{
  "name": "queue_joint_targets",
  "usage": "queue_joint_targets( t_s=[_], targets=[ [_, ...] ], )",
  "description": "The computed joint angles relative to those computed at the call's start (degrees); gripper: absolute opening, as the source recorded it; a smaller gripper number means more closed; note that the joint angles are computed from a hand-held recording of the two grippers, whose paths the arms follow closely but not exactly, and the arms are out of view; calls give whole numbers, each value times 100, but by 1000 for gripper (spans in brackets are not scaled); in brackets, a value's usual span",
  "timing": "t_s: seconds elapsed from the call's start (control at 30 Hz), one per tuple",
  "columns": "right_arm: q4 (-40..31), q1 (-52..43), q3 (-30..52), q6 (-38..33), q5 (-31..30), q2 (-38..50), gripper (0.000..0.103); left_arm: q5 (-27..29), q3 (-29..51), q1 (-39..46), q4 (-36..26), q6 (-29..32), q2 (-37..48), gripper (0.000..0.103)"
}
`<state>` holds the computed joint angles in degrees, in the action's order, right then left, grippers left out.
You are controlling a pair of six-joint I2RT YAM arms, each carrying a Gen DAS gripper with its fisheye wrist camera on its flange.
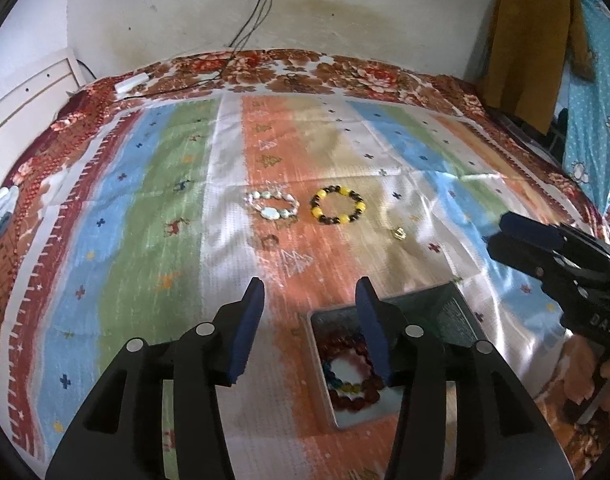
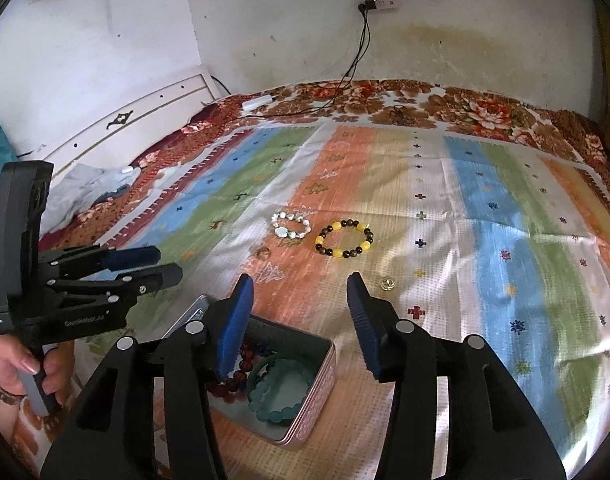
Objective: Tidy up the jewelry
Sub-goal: 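Open both tools to drop the red and pale blue bracelets into the tin, then move both tools forward toward the white stone and black-and-yellow bracelets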
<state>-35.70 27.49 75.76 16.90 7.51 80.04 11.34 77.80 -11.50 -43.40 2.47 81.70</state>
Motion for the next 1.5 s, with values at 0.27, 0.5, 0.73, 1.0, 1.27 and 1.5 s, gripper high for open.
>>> queue_joint_targets(
  t_s=[0.27,0.5,0.73,1.0,1.27,1.5],
  targets=[
    [84,-228,288,15,-148,373,49,-141,293,29,67,-52,341,49],
    [126,-318,501,-135,-120,598,50,-359,418,-68,173,-15,526,52],
    [128,-487,843,-261,-81,945,50,-432,885,-35,162,-28,974,53],
    [38,-719,1155,-331,-204,1237,50,-524,1191,-44,135,35,1256,54],
    [-58,-871,1520,-350,-333,1597,50,-562,1638,-47,61,72,1648,54],
    [-179,-972,1855,-387,-399,1929,50,-565,1957,-23,-5,69,1932,54]
  ],
)
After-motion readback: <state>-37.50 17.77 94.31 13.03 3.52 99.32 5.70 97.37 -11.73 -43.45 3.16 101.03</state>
